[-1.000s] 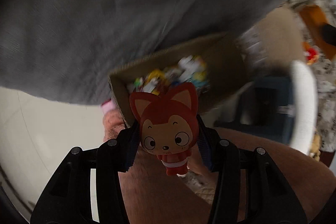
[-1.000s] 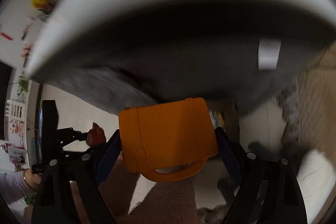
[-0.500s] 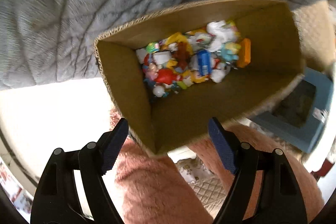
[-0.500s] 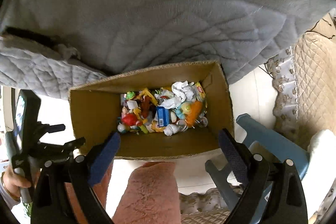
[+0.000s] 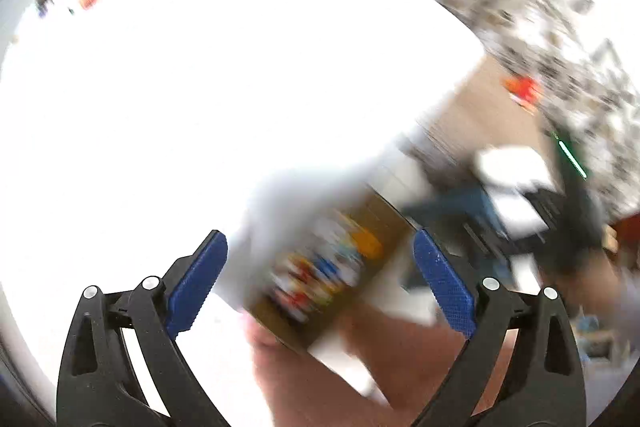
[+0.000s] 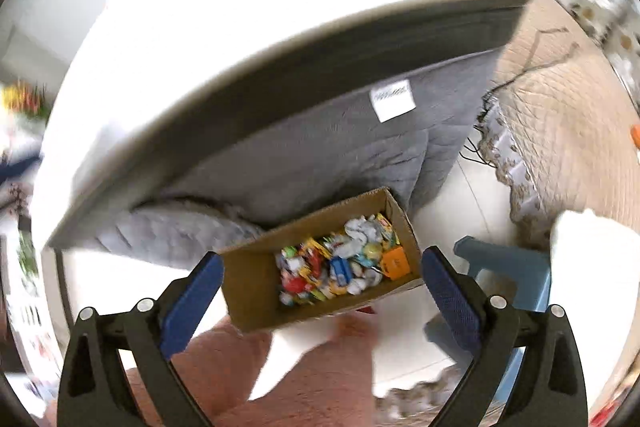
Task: Collect trash
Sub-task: 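Carry both items to the cardboard box and open both tools to drop them, then grasp the red pen with the left tool while the right tool grasps another red pen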
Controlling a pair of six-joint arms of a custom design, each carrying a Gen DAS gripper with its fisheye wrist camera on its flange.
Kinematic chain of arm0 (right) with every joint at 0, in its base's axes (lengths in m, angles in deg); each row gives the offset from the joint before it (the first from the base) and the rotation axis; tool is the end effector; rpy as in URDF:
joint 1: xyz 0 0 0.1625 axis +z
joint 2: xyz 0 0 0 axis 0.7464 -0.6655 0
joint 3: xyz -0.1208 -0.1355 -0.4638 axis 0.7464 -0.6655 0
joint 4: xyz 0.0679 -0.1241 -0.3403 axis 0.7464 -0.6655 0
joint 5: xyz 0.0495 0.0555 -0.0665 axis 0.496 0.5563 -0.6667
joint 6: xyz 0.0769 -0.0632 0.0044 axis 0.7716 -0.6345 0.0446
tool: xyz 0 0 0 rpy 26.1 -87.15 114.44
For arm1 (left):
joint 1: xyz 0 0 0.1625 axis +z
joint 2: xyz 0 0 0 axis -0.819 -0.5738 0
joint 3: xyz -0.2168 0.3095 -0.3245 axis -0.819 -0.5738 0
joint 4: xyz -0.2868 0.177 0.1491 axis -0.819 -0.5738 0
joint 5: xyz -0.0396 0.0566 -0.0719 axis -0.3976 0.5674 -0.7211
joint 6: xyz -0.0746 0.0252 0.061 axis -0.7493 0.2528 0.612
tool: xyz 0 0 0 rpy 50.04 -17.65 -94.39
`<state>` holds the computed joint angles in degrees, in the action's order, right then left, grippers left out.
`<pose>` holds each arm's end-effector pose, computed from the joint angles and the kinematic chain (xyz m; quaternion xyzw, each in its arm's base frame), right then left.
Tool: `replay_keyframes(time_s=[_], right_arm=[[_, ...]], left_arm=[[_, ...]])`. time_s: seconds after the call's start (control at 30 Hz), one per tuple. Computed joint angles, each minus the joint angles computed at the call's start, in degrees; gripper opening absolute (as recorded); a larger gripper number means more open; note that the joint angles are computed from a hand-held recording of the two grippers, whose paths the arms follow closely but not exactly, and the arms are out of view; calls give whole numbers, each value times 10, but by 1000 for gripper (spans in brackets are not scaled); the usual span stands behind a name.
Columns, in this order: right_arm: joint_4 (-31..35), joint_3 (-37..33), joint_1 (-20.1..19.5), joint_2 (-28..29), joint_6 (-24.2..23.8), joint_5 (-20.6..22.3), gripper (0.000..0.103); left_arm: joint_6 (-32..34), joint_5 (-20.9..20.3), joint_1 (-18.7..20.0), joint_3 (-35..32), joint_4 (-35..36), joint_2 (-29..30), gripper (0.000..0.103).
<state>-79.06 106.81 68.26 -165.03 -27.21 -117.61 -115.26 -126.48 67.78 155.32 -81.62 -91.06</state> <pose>0.2329 -0.2829 0.4316 0.1123 -0.9569 0.0842 0.2541 -0.5756 -0.3115 0.2055 0.1267 0.9377 -0.1333 0.2949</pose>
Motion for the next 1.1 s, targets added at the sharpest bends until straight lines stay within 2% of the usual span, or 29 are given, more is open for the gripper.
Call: replay_keyframes(time_s=[0.03,0.17,0.27,0.4,0.47,0.5,0.53,0.6,0.63,0.67,0.73,0.83,0.93,0.97,1.1], right_arm=[[-2,-4,8,-4,19,2,97],[-16,-12,47,-4,93,6,97],[-15,-18,75,4,145,-2,97],[-24,-17,104,12,202,-10,97],[-31,-19,114,17,225,-12,97],[-34,-21,117,19,231,-12,97],[-37,-23,121,21,238,-12,97],[-40,-25,122,25,240,-11,97],[-39,-28,122,28,239,-11,97],[-39,-33,121,33,232,-12,97],[-41,-45,116,43,212,-16,97],[-72,-73,107,73,150,-13,97],[-131,-112,99,129,37,-14,97],[-157,-131,92,159,-16,-13,97],[-189,-233,60,285,-139,-22,96]], left_arm=[[-3,31,28,-33,37,11,92],[8,104,126,-120,70,51,92],[-5,136,181,-203,112,85,92],[28,140,223,-277,122,128,88],[39,138,228,-305,144,145,67],[40,140,228,-323,165,156,66],[41,155,224,-340,191,167,58],[48,161,217,-346,189,170,45],[51,163,215,-351,189,172,24],[52,162,214,-347,184,170,14],[62,149,213,-322,153,154,14],[64,124,202,-248,99,104,14],[56,106,177,-161,56,38,13],[50,102,167,-131,47,12,13],[-27,79,121,-32,63,-84,14]])
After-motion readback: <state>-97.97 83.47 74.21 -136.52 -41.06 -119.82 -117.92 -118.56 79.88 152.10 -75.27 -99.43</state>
